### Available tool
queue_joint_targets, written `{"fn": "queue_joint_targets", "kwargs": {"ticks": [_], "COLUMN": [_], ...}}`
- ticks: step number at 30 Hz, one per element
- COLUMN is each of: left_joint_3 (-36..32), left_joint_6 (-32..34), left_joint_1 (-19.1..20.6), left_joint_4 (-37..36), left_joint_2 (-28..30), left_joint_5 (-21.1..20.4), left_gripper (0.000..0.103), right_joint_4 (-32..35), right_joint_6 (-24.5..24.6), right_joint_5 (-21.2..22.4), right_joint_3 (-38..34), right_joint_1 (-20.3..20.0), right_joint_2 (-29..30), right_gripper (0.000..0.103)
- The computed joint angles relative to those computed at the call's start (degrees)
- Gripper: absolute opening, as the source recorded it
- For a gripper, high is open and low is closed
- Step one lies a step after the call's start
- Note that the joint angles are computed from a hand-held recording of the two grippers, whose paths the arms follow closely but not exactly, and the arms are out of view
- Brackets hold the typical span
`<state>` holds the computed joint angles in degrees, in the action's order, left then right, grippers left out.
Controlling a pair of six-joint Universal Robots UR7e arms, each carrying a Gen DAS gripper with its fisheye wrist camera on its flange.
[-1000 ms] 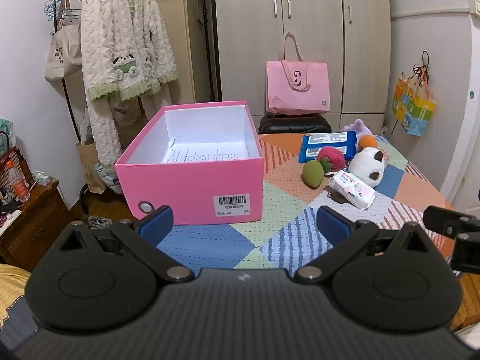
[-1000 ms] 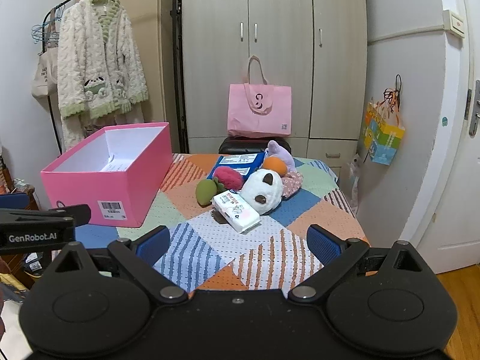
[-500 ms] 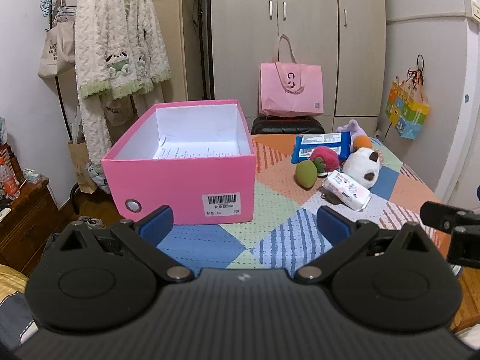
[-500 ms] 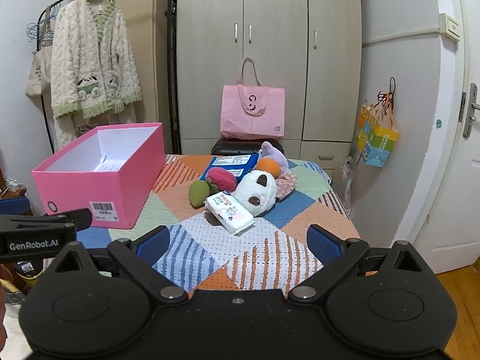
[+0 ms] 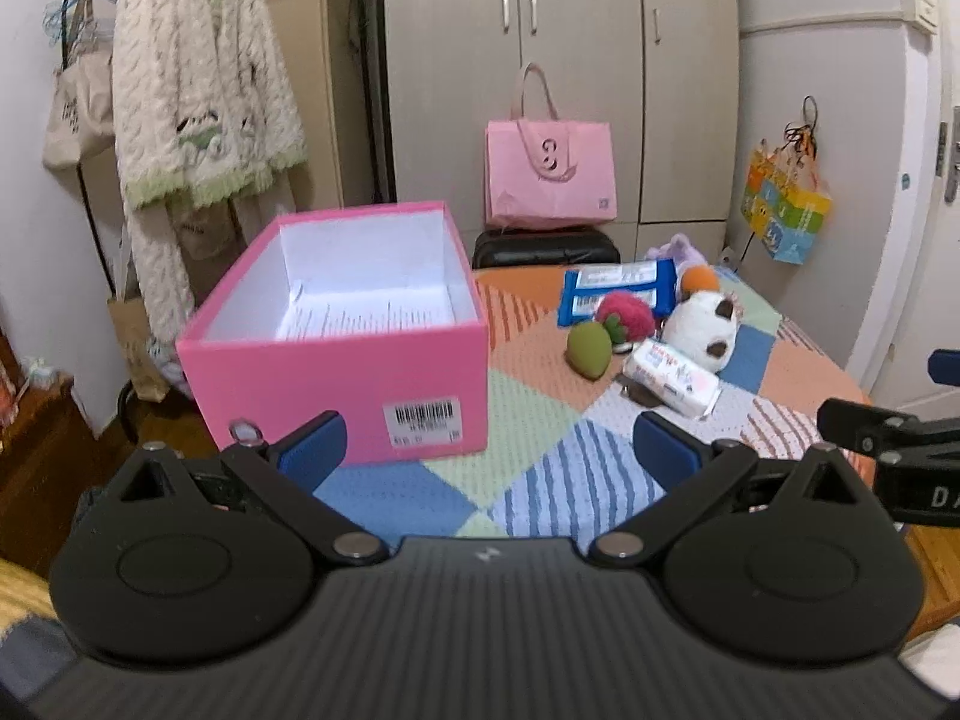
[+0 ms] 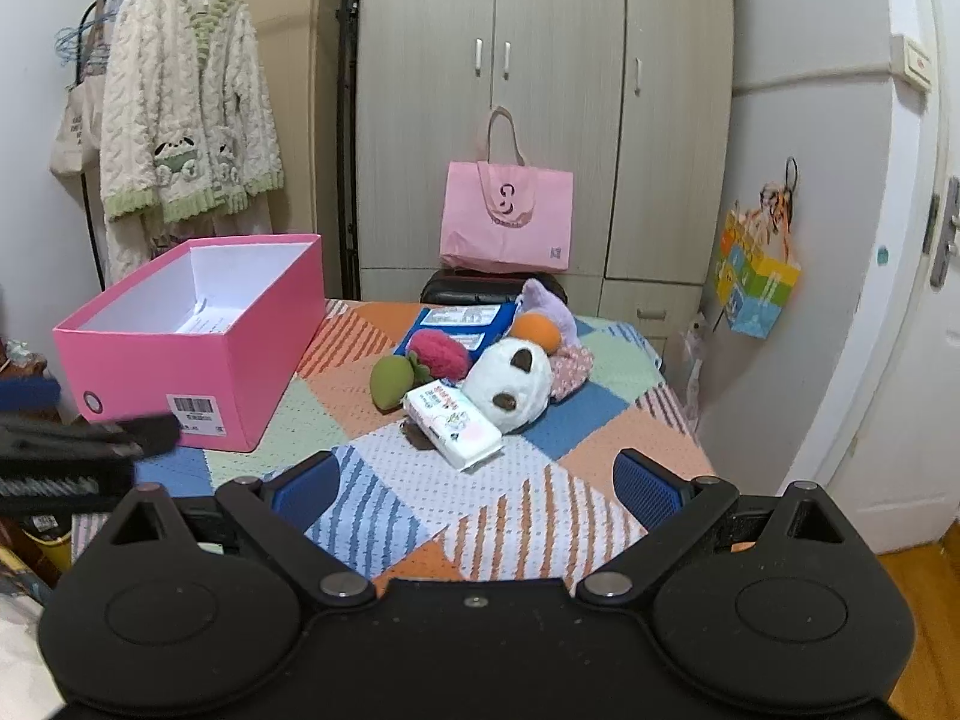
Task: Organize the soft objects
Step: 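Reach the left tool to the green sponge while the right tool reaches the white tissue pack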
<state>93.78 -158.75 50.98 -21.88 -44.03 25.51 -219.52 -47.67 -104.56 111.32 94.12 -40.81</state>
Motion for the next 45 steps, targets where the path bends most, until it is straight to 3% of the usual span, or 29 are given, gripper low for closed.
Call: {"fn": "queue_joint_targets", "kwargs": {"ticks": [2, 6, 10, 13, 16, 19, 22, 24, 26, 29, 36, 41, 43, 45], "left_joint_3": [-0.1, -1.6, -4.6, -8.8, -12.3, -15.9, -20.8, -23.4, -27.1, -34.1, -51.3, -58.1, -60.2, -62.8], "left_joint_6": [1.0, 4.2, 6.3, 8.5, 10.1, 9.8, 6.7, 3.7, 2.0, 1.2, 0.6, 2.6, 2.7, 0.8], "left_joint_1": [0.1, 1.0, 2.9, 4.3, 5.5, 6.8, 8.5, 9.3, 10.5, 11.7, 14.8, 16.1, 16.6, 17.1], "left_joint_4": [0.3, -2.1, -1.8, -0.8, 0.7, 4.3, 9.3, 11.7, 15.4, 21.1, 30.6, 31.2, 32.1, 34.7], "left_joint_2": [-1.0, -1.4, 0.0, 2.7, 5.4, 7.7, 10.3, 11.5, 13.5, 17.3, 26.7, 30.8, 32.0, 33.1], "left_joint_5": [1.6, 4.4, 9.4, 11.3, 14.0, 18.0, 21.1, 22.0, 23.9, 23.9, 23.7, 22.4, 22.5, 22.8], "left_gripper": [0.103, 0.103, 0.100, 0.098, 0.093, 0.087, 0.080, 0.080, 0.075, 0.067, 0.066, 0.063, 0.062, 0.062], "right_joint_4": [-0.1, 0.0, -2.1, 2.9, 9.0, 11.7, 15.4, 18.2, 20.0, 20.4, 23.9, 25.5, 24.6, 23.6], "right_joint_6": [-0.5, -2.2, -4.6, -3.4, -0.5, -1.0, -1.4, -1.7, -1.7, -2.7, -3.9, -1.7, -1.8, -1.9], "right_joint_5": [2.5, 11.9, 11.0, 12.6, 15.4, 17.3, 18.9, 19.2, 19.3, 17.7, 16.1, 17.5, 18.3, 18.5], "right_joint_3": [0.1, -0.6, -5.2, -7.4, -9.9, -12.5, -15.3, -17.2, -19.1, -22.4, -27.5, -28.8, -28.6, -27.8], "right_joint_1": [-0.6, -3.7, -4.3, -5.0, -6.2, -7.3, -8.4, -8.7, -8.9, -8.7, -9.2, -9.9, -10.2, -10.3], "right_joint_2": [-0.4, -0.2, 4.0, 4.5, 4.6, 6.2, 7.8, 8.8, 9.8, 12.0, 14.8, 15.5, 15.8, 15.7], "right_gripper": [0.100, 0.100, 0.099, 0.097, 0.091, 0.085, 0.074, 0.060, 0.058, 0.057, 0.061, 0.068, 0.068, 0.057]}}
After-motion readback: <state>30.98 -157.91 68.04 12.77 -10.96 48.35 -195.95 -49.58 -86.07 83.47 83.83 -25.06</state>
